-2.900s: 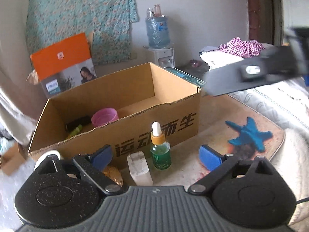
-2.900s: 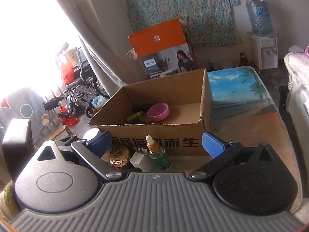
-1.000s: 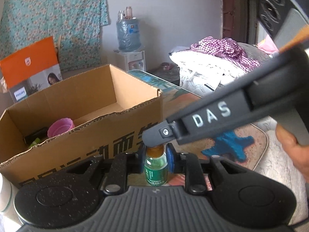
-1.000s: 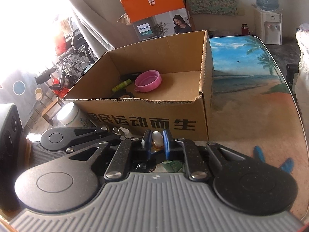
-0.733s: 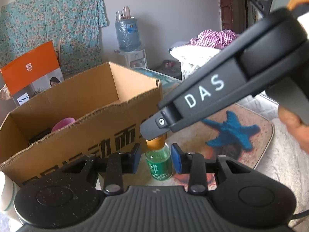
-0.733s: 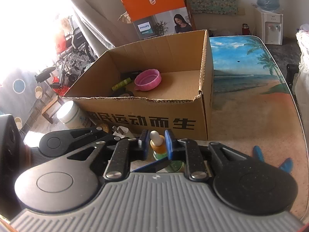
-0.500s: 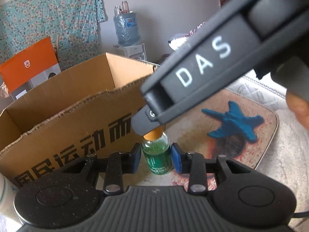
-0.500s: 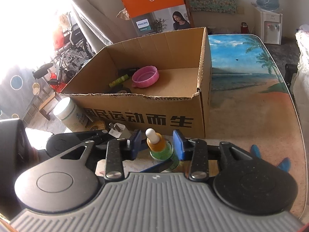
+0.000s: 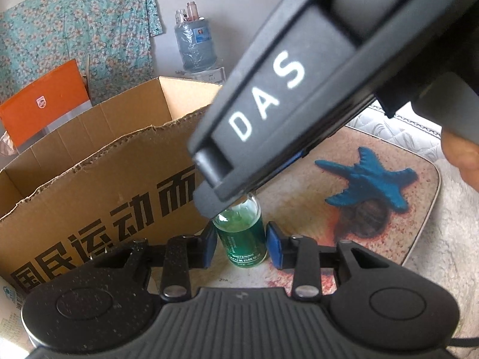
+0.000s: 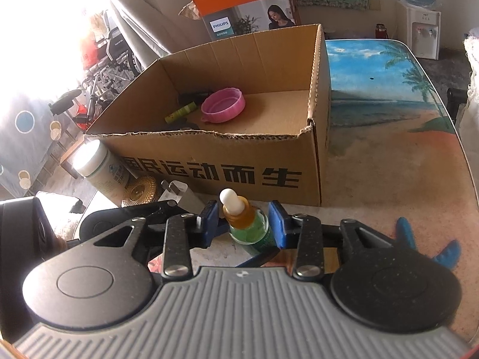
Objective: Organize rigid objects
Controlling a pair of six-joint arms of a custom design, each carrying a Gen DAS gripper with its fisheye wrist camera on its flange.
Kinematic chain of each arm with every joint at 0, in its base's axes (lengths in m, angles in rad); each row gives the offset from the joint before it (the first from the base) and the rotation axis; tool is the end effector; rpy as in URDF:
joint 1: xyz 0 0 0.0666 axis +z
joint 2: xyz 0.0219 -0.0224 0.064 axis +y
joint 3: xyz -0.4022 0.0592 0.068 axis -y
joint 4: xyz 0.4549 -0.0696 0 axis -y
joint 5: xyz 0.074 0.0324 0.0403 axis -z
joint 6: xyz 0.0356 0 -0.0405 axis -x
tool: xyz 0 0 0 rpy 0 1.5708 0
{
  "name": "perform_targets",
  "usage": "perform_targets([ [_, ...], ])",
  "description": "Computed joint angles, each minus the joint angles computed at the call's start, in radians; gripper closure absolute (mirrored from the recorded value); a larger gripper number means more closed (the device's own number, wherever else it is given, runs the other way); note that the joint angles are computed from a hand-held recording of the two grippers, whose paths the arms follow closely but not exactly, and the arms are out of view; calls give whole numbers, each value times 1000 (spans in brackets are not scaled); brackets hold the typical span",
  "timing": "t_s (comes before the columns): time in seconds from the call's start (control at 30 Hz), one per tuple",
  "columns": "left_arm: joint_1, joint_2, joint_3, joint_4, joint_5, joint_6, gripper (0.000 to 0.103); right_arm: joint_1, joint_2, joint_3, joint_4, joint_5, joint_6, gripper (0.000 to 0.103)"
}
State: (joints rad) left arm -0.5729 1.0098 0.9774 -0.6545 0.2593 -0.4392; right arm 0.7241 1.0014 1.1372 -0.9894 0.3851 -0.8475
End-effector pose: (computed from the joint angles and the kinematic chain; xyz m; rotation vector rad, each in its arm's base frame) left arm 0.3342 -0.2269 0.4237 1.2128 1.9019 -0.3641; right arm 0.2962 0.2436 0.4868 0.3173 2.3427 0.3002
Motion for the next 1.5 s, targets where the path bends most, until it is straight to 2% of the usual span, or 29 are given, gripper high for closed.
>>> perform_targets([
  [0.13, 5, 1, 4, -11, 12, 7, 68, 10, 8, 7, -12, 25, 3, 78],
  [0.17, 8, -1, 5, -16, 16, 3, 68, 13, 7, 7, -14, 31, 1, 82],
  [0.43, 27, -46, 30, -45, 49, 18, 68, 49, 2, 48, -54, 80, -1, 83],
  [0.6, 63, -67, 88, -53, 71, 29, 68, 80, 6, 119, -68, 131, 58, 83],
  [0.7, 94, -50, 148, -70, 85, 36, 68, 79, 26, 184, -60, 137, 134, 83],
  [0.8, 122, 6, 235, -100, 92, 57, 68, 46, 64, 264, -46, 97, 231, 83],
  [0.87, 135, 73, 322, -165, 92, 87, 68, 6, 97, 320, -43, 52, 299, 83],
  [0.97, 155, 181, 445, -253, 109, 134, 69, -81, 151, 393, -43, -62, 359, 83],
  [1.13, 173, 346, 600, -343, 128, 192, 69, -225, 252, 496, -76, -239, 397, 83],
  [1.27, 169, 443, 680, -387, 97, 242, 69, -309, 324, 538, -90, -328, 419, 83],
  [1.5, 152, 581, 803, -448, 39, 273, 70, -398, 436, 565, -106, -435, 443, 83],
])
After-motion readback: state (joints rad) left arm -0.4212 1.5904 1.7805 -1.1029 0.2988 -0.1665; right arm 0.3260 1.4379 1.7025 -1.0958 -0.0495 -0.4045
